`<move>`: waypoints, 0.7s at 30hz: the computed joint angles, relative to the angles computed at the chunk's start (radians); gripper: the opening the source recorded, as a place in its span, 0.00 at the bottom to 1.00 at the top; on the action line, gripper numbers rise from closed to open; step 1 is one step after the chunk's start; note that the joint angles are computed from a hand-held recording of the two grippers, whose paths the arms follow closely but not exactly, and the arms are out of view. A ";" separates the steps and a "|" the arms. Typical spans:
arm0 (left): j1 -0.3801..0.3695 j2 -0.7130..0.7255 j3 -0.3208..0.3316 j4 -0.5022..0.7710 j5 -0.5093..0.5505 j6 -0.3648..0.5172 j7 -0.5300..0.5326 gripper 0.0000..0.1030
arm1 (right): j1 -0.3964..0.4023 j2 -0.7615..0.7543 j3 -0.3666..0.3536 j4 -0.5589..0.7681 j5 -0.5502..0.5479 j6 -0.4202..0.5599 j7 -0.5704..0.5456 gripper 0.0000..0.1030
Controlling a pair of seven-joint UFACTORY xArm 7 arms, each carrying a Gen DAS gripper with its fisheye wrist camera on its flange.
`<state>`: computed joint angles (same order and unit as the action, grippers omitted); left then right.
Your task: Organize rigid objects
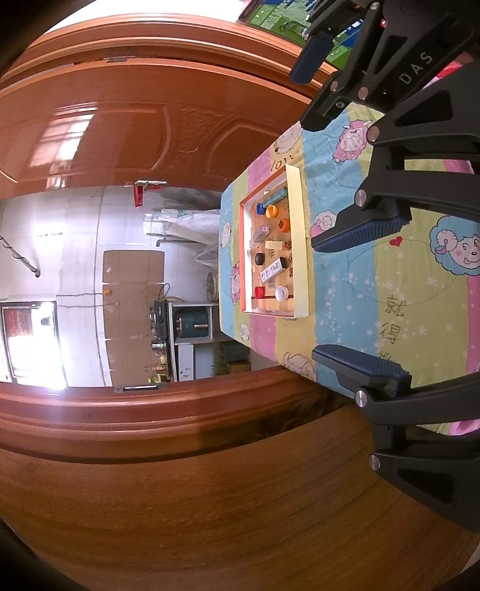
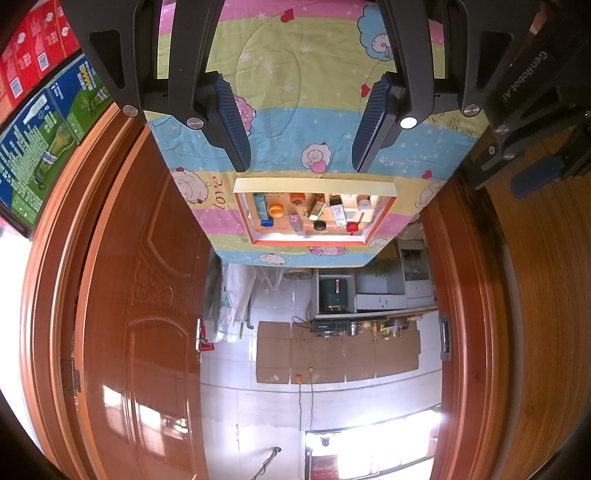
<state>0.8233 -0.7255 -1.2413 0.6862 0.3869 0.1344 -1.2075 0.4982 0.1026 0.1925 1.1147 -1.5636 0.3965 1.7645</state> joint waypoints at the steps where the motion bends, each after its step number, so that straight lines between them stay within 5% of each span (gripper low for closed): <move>1: -0.002 0.001 0.001 -0.001 -0.001 0.001 0.000 0.51 | 0.000 0.000 0.000 0.000 0.000 0.000 0.000 0.57; 21: 0.012 -0.023 -0.011 -0.008 -0.014 -0.028 -0.008 0.51 | -0.001 0.003 0.000 -0.004 -0.020 0.000 0.021 0.57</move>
<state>0.8356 -0.7484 -1.2523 0.6784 0.3726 0.1065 -1.2158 0.4968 0.1056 0.1921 1.1111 -1.5840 0.3962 1.7855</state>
